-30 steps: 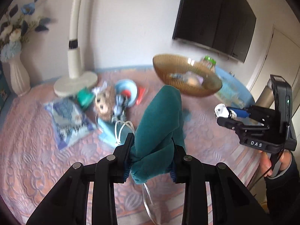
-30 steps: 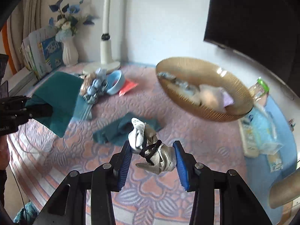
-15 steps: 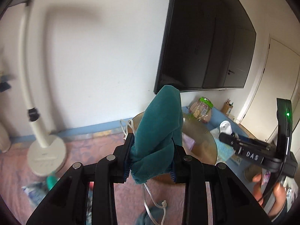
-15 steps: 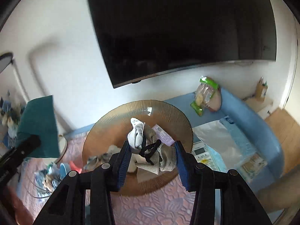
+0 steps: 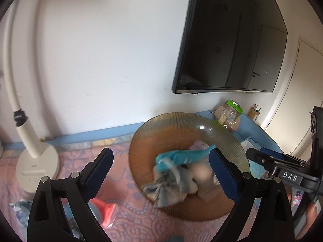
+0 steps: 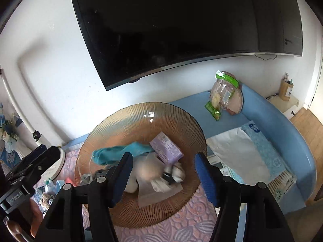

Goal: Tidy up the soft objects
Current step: 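Open both grippers to drop the cloth and sock bundle into the bowl, then move both grippers back to the remaining items on the bed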

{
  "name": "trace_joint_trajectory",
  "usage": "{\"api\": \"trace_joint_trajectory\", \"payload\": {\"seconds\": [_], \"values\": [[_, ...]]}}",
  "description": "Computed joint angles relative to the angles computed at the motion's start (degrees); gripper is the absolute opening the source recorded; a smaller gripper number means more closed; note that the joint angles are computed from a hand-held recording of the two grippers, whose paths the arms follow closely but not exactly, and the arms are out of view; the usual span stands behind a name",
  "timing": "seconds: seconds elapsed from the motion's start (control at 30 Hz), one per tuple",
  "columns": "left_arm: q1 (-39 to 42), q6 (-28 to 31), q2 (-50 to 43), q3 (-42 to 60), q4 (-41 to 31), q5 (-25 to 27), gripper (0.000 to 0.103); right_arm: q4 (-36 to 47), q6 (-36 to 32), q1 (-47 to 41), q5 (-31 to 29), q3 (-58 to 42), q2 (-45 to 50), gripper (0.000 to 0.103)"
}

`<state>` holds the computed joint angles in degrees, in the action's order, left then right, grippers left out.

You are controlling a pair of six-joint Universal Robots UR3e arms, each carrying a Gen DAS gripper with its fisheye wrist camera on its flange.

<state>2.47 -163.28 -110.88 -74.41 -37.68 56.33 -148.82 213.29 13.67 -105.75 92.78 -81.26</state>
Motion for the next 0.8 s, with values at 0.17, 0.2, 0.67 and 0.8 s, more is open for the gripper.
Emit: {"api": "trace_joint_trajectory", "payload": {"seconds": [0.17, 0.2, 0.67, 0.8], "values": [[7.3, 5.0, 13.5, -12.4, -0.4, -2.2, 0.096, -1.2, 1.4, 3.5, 0.8, 3.4, -3.2, 0.062], [9.4, 6.3, 17.0, -15.0, -0.5, -2.7, 0.096, -1.2, 1.6, 4.8, 0.4, 3.3, -3.3, 0.062], [66.7, 60.9, 55.2, -18.4, -71.7, -34.0, 0.102, 0.1, 2.1, 25.8, -2.1, -15.2, 16.3, 0.062], [63.9, 53.5, 53.8, -32.0, -53.4, -28.2, 0.102, 2.1, 1.9, 28.5, -1.7, -21.2, 24.6, 0.062]]}}
